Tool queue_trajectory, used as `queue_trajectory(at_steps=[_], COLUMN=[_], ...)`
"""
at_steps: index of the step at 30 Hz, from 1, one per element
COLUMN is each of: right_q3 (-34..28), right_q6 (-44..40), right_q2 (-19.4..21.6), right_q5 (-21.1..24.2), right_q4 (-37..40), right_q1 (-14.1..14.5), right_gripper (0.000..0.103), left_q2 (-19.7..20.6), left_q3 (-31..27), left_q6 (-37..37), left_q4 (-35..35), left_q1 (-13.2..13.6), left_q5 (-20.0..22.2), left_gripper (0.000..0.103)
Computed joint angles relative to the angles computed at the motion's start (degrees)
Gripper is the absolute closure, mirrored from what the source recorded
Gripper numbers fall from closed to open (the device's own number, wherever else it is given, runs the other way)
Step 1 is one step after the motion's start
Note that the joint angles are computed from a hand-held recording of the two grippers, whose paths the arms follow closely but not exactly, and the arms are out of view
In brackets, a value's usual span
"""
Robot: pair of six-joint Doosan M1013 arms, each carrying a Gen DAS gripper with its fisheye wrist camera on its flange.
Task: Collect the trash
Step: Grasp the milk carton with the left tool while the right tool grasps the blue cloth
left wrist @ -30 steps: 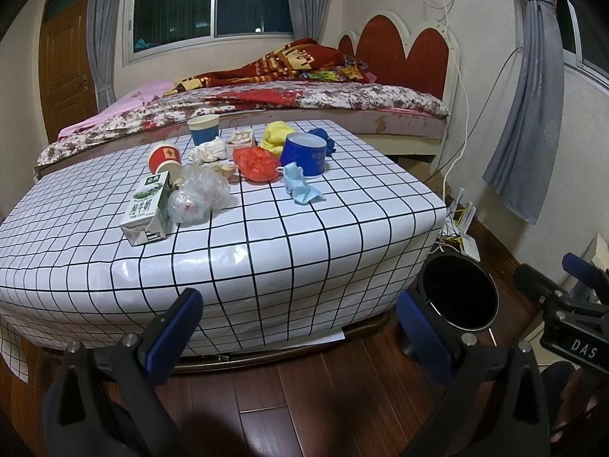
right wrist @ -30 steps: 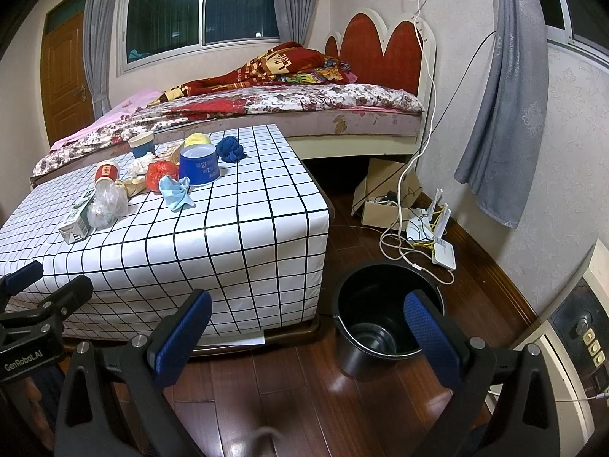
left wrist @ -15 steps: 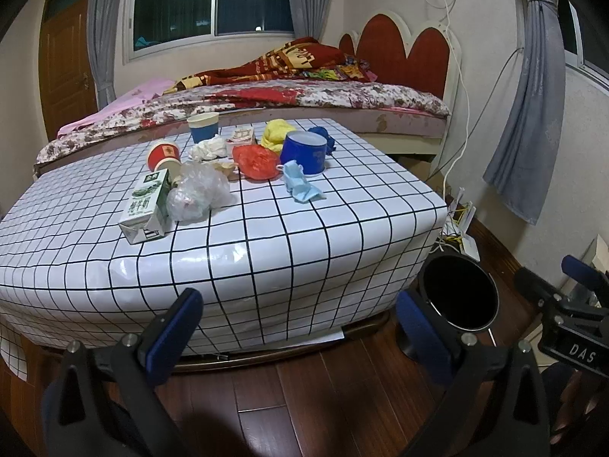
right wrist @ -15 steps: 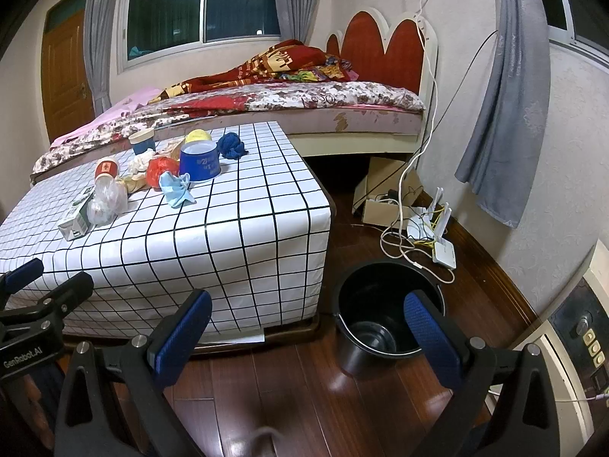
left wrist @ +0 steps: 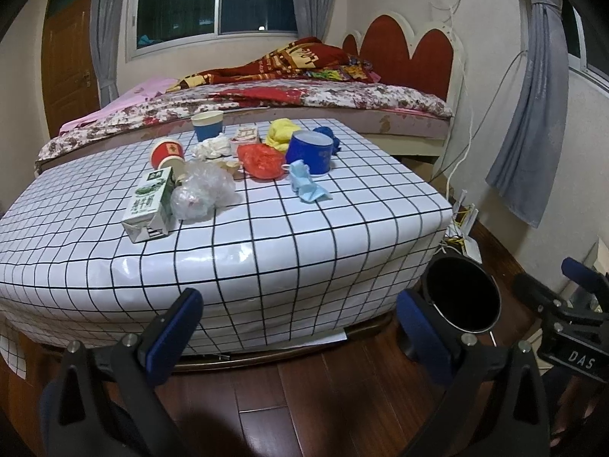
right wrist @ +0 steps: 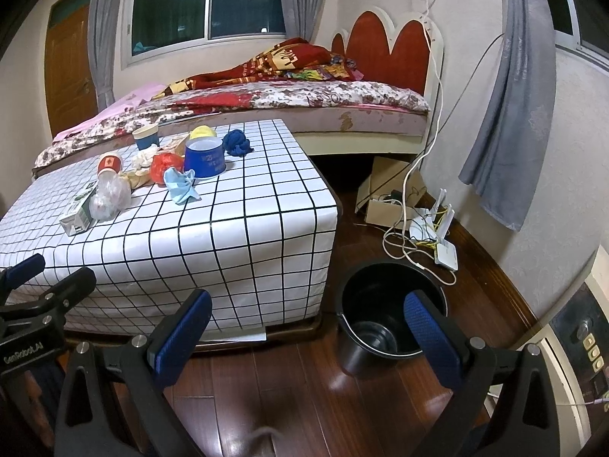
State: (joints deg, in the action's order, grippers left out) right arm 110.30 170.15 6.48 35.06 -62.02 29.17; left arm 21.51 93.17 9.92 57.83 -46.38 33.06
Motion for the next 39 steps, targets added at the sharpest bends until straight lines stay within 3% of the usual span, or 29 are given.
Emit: queue_trajectory(at_steps=[5, 12, 15, 20, 23, 28, 34, 39], right_q3=[-1.06, -3.12, -4.96, -9.66, -13.18, -18.52, -23.43, -26.23], right_q6=[-2.96, -8.48, -11.16, -17.09, -25.17, -35.33, -43.24, -46.49], right_q2=[0.73, 2.42, 4.19, 8.54, 11.61, 16.23, 20.09, 22.25], right_q5=[-1.8, -9.57, -12.92, -17.37, -17.47, -16.54, -14.92, -13.78], right_q4=[2.48, 4.95, 5.61, 9.85, 16.79, 25.49, 31.67, 34.34], right_q1=[-0.85, -2.0, -2.34, -2.84, -2.93, -3.1, -3.52, -4.0], right_gripper=[0.001, 0.001, 0.001, 0.001, 0.014, 0.018, 0.023, 0.035], left_q2=[-0.06, 0.2, 0.72, 2.04, 2.99, 4.32, 5.54, 5.47], left_q3=[0.17, 0.62, 0.44, -0.29, -1.04, -2.31, -3.66, -3.5], left_q6=[-2.52, -7.09, -8.69, -9.68, -9.86, -10.64, -8.38, -9.68], left_q4=[1.75, 5.76, 7.22, 6.31, 4.67, 4.58, 2.02, 2.0], left_q1=[1.06, 3.82, 5.36, 8.54, 10.31, 11.69, 12.66, 13.49], left_q5=[1.58, 5.19, 7.2, 6.76, 5.16, 3.15, 2.36, 1.15], left_gripper=[0.001, 0.001, 0.001, 0.001, 0.001, 0.005, 0.018, 0.021])
